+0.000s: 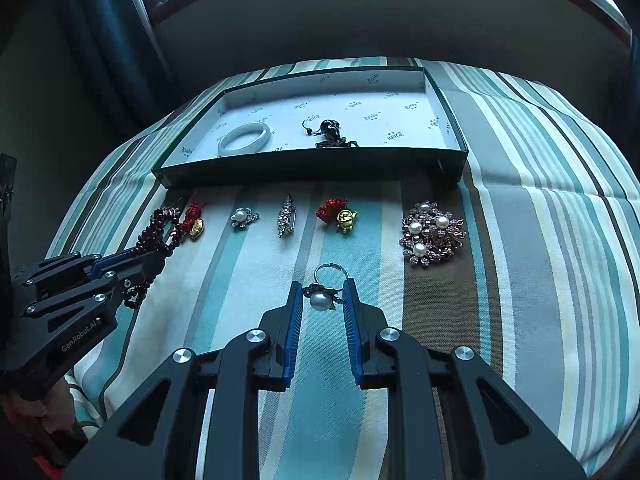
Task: Organize jewelry
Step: 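Carry the bead bracelet with the left tool while the right tool carries the ring into the box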
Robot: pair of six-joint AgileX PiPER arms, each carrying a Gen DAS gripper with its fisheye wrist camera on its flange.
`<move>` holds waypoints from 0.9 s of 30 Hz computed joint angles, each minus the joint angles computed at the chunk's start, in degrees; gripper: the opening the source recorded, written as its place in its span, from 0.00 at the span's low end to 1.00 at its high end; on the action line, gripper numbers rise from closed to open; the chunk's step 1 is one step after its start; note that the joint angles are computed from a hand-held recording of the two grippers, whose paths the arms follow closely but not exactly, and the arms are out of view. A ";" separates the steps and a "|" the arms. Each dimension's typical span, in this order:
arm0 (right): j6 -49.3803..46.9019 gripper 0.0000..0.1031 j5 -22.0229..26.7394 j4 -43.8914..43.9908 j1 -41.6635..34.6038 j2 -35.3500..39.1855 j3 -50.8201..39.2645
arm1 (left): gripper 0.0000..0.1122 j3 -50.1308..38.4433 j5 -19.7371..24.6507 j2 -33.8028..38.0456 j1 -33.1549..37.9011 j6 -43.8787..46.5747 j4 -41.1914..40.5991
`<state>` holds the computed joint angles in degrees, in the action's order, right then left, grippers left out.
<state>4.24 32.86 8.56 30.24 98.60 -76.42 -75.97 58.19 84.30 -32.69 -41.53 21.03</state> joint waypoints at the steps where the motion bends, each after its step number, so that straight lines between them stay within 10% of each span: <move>1: -0.09 0.20 0.15 0.06 -0.09 0.11 -0.55 | 0.10 -0.58 -0.01 0.17 0.35 0.52 -0.19; 15: -1.02 0.20 4.99 -1.44 -2.46 8.00 -18.88 | 0.10 -16.66 -1.11 9.43 5.34 8.31 -1.85; 27: -2.02 0.20 19.17 -3.04 -5.51 27.94 -53.30 | 0.10 -41.29 1.82 27.15 9.30 14.19 -6.00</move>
